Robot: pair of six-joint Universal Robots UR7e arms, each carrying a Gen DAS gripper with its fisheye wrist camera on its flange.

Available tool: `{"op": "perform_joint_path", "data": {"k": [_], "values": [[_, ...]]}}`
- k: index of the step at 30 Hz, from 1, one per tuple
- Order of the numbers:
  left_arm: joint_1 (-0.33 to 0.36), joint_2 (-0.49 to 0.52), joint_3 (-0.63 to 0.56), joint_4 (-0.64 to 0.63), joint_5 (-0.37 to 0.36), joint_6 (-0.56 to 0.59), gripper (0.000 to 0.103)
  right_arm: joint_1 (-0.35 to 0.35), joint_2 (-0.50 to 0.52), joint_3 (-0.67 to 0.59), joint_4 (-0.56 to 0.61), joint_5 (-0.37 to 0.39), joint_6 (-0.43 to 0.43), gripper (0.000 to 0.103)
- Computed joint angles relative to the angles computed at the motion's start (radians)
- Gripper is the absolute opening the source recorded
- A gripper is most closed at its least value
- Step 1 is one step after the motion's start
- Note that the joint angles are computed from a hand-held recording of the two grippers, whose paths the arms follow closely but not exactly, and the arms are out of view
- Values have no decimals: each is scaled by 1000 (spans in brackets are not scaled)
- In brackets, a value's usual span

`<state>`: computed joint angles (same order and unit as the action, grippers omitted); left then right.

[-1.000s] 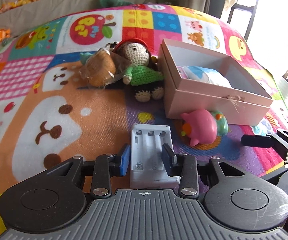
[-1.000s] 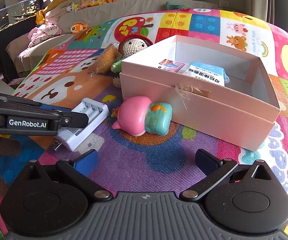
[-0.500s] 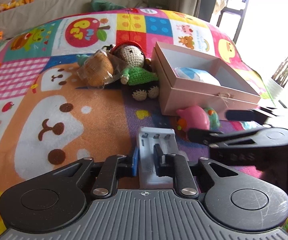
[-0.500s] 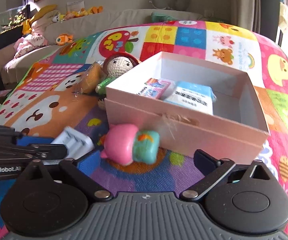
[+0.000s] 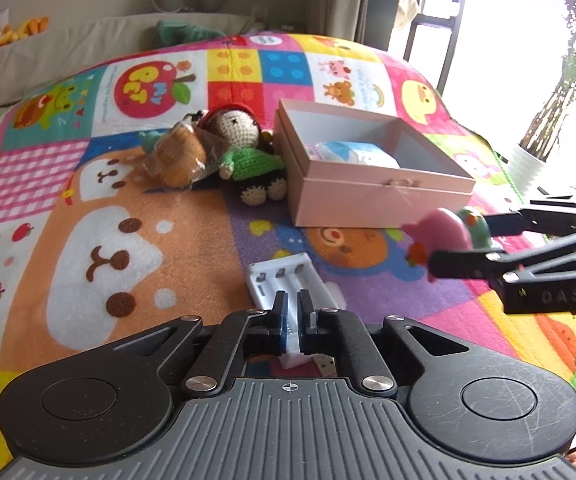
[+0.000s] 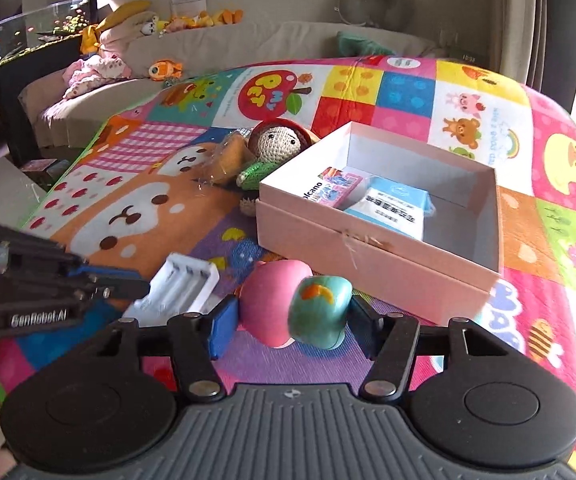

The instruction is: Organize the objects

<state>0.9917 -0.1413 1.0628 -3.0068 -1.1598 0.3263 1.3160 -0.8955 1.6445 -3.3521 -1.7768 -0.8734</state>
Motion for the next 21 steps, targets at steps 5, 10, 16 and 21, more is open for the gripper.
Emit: {"op": "perform_joint_path", "data": {"k": [5, 10, 16, 21], "values": [[-6, -10, 31, -44, 83, -15, 9, -16, -12, 68, -111, -25, -66, 60], [7, -20, 12, 65, 209, -9, 12, -39, 15, 56, -135, -59, -51, 72], [18, 6, -38, 67, 215, 37, 20, -67, 56, 37, -189, -49, -24, 97], [22, 60, -129, 58, 265, 39, 32, -78, 41, 42, -157, -29, 13, 99]]}}
